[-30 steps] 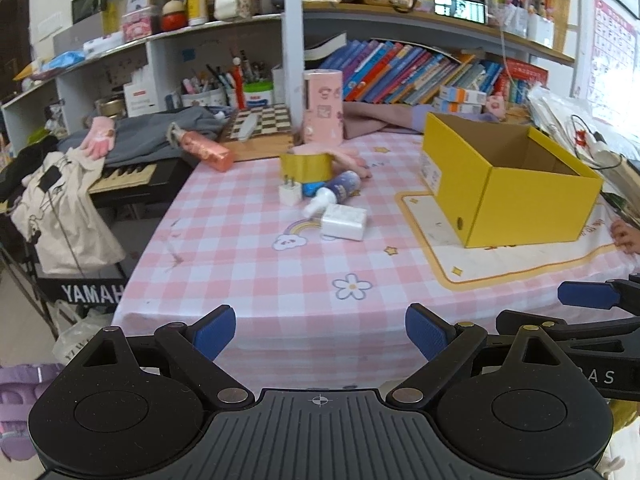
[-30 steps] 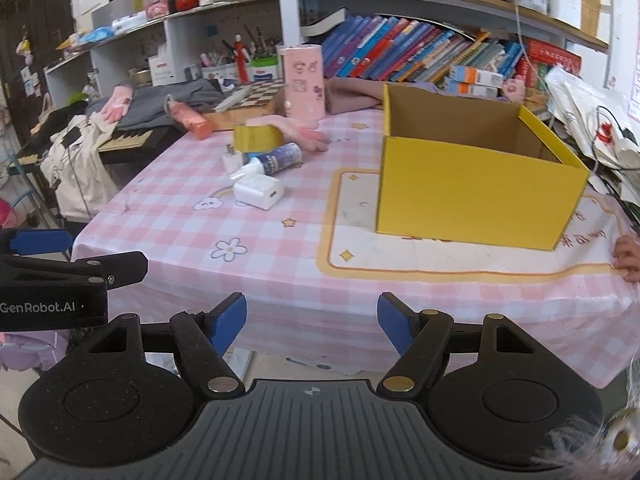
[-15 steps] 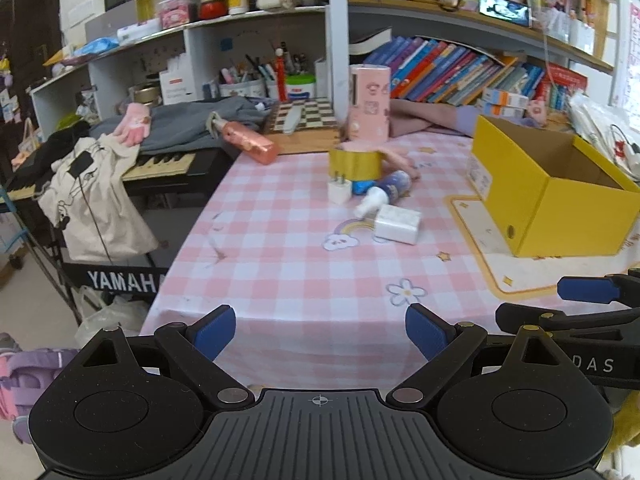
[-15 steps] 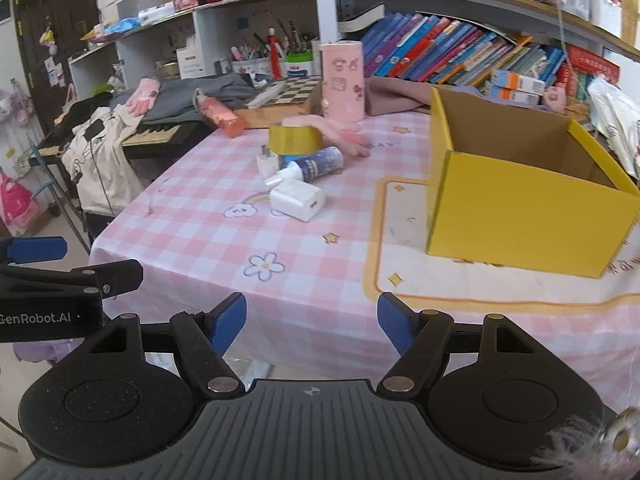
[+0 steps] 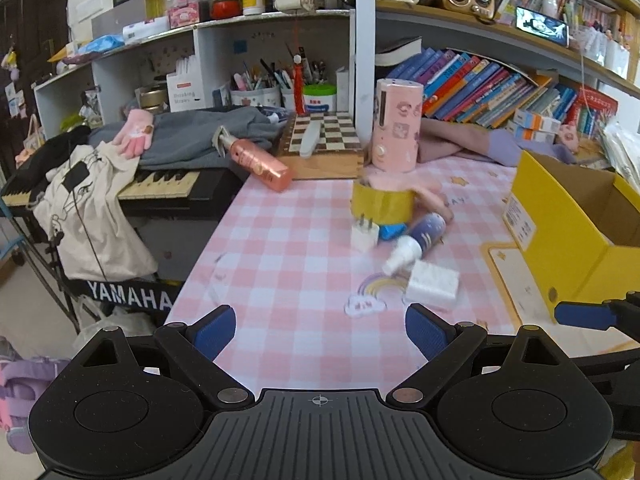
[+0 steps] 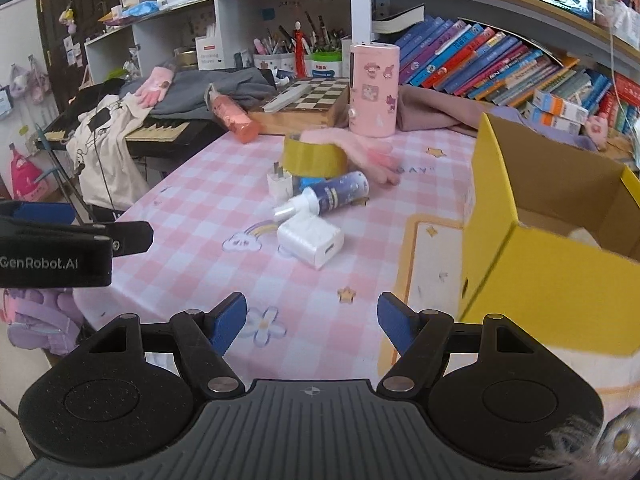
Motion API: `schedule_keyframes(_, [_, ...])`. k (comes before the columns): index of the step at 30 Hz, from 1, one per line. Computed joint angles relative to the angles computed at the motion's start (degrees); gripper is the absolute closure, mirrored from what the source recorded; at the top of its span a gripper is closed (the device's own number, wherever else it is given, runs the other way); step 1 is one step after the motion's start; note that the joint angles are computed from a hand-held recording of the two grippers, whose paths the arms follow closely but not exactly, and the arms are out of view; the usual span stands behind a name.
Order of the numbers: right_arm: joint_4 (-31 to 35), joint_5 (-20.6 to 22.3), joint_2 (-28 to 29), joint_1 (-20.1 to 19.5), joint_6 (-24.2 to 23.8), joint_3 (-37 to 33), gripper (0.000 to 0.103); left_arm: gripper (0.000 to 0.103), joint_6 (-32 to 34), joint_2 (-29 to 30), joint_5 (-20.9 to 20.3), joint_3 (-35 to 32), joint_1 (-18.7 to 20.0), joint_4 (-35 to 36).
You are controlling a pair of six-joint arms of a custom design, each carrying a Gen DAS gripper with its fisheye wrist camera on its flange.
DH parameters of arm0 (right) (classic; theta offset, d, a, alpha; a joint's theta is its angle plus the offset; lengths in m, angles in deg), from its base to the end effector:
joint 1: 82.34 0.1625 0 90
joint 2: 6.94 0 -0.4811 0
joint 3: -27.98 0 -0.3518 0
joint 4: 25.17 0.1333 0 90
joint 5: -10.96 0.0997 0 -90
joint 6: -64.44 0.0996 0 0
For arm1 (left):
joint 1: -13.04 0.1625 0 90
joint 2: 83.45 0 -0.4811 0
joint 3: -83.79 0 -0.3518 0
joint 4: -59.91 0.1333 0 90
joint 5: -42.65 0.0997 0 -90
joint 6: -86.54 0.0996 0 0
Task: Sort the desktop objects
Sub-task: 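Reach the right tool to the white charger while the left tool reaches the glue bottle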
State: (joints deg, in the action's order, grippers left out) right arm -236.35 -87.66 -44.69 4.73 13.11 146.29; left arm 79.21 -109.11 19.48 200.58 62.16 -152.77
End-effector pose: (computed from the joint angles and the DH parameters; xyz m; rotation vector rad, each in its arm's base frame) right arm 0.0887 -0.5832 0.1002 0.9941 -2.3880 0.7628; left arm -0.1783 -0.5495 0.0379 0.2248 2.0635 -1.0760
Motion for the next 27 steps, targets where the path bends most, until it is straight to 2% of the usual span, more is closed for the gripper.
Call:
schedule_keyframes(12, [10.68,0.48,2.92,0.81,-1.59,-10.98,0.033,0.009,4.83,1.34,-1.34,-10.14,3.92,4.58])
schedule_keyframes(22, [21.06,-0.12,5.28,1.1,-1.38,-19.21,0.033,0.009,3.56,1.97,-2.37,-16.11,6.26,13.1])
schedule_keyframes(27, [25.19,-0.41,7.15,1.37,-3.15,-23.01,0.033,0.009,3.17,2.15,-2.42,-18.57,7.07,16.18])
